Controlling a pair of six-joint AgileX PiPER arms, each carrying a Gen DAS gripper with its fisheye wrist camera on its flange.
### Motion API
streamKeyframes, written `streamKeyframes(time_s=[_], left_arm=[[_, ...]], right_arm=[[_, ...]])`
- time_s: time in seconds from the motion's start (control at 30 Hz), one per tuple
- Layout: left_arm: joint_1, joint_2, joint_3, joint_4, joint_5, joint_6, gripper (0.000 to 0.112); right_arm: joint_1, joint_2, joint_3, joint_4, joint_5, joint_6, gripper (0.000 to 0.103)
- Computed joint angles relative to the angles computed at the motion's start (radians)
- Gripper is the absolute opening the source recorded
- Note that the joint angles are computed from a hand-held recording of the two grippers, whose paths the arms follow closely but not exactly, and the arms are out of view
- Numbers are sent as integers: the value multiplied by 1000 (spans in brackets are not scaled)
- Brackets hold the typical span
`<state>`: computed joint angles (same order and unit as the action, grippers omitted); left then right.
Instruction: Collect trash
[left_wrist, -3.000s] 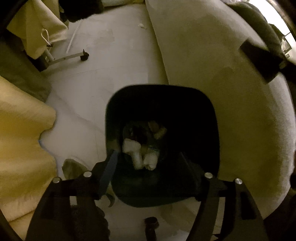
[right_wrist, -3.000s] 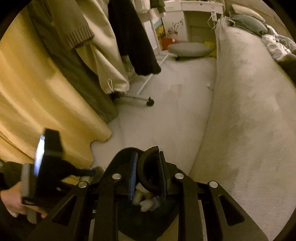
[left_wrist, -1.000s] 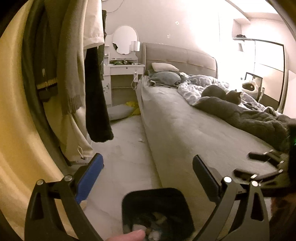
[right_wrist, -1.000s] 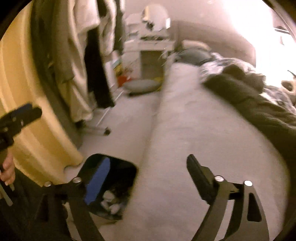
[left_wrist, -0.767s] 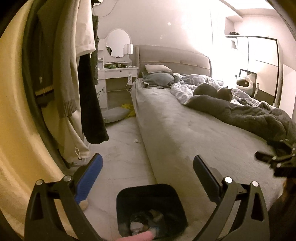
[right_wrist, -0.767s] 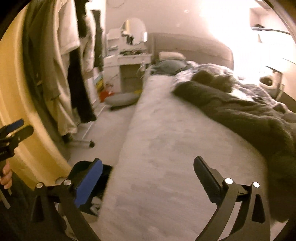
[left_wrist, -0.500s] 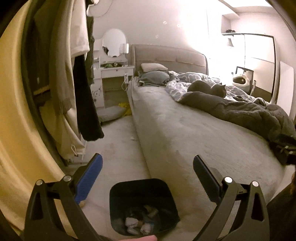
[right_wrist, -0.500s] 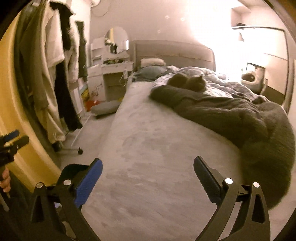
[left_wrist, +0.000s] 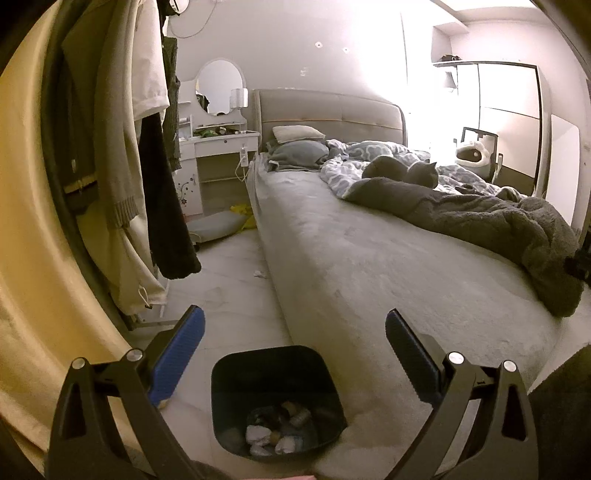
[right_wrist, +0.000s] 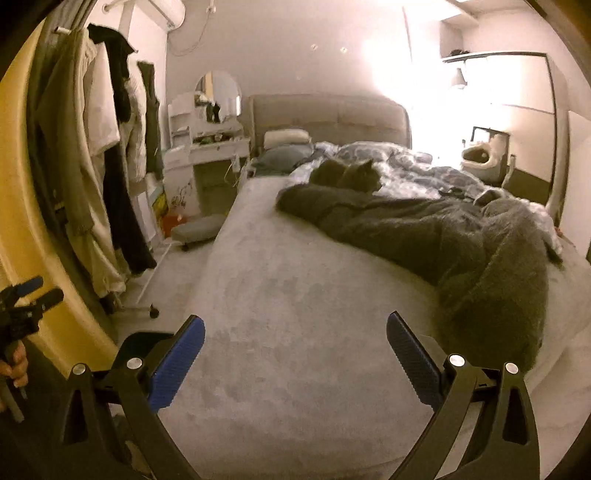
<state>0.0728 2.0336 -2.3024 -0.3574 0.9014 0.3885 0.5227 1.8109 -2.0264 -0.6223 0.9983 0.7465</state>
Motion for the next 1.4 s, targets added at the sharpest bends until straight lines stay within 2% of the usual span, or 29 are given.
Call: streamKeyframes(time_s=[0.17,0.47,0.7,1.4], left_arm=[[-1,13,-8,13,7,-22,100],[-6,51,-68,38,52,-56,100],[5,119,-199,36,144,-94,100],[9,123,-197,29,155,-95,100]], right_arm=[[-12,-8,42,56,-63,-25,100],[-18,-31,84,67,-107,-12,100],[-25,-35,89,79,-115,-15,100],[-21,-8,49,98,-98,-49,100]])
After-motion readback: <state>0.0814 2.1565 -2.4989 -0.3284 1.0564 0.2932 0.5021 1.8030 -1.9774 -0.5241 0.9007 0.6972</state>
